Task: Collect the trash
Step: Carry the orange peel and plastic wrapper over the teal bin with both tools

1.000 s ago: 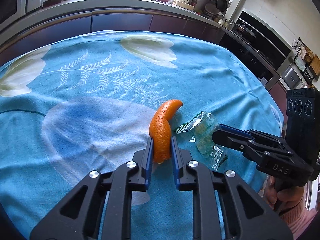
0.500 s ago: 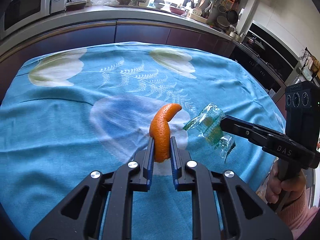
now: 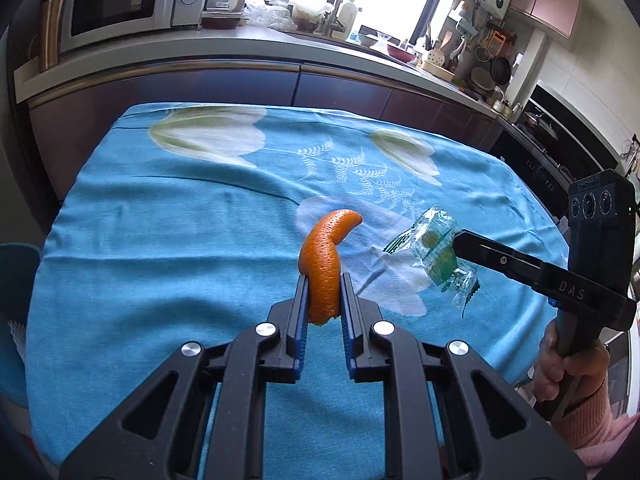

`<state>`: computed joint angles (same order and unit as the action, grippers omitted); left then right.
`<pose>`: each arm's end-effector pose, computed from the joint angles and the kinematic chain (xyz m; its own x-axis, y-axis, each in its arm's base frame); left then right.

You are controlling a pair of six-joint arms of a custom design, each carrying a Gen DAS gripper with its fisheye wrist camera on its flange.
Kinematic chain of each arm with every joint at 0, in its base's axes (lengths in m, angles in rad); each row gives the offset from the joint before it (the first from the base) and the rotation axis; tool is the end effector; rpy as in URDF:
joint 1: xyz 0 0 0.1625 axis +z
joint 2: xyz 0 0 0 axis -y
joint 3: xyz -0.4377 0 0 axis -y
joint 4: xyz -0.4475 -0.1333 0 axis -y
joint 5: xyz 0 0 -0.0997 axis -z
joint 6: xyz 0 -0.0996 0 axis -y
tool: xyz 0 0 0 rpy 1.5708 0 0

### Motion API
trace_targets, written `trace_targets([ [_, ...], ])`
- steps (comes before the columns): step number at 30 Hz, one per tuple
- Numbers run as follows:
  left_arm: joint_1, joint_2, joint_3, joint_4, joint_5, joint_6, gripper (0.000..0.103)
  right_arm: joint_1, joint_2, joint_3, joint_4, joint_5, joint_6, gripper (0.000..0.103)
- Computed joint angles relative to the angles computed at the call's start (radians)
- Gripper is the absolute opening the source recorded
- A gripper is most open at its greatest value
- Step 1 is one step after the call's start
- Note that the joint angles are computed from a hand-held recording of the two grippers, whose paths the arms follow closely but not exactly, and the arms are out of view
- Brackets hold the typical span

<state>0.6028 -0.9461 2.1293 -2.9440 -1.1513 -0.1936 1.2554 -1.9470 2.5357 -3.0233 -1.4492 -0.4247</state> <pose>-0.3464 -0.4495 0.0327 -0.7259 0.5884 -0.3562 0.6820 0.6827 -0.2623 0.0292 -0.3791 0.3327 -0.9689 -0.0538 0.2415 -0.2170 0.6534 -0.7252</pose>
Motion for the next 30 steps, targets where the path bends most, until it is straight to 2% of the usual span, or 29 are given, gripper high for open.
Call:
trace_targets([
  [15,0.010,-0.127,0.097,-0.021,0.097,-0.037,0.015,0.119,0.162,-0.057,-0.022,-0.007,0.012,0.009],
  [30,0.028,-0.231,0.154,-0.015,0.153,-0.070,0.015,0.204,0.280,-0.112,-0.009,-0.022,0.024,0.009],
])
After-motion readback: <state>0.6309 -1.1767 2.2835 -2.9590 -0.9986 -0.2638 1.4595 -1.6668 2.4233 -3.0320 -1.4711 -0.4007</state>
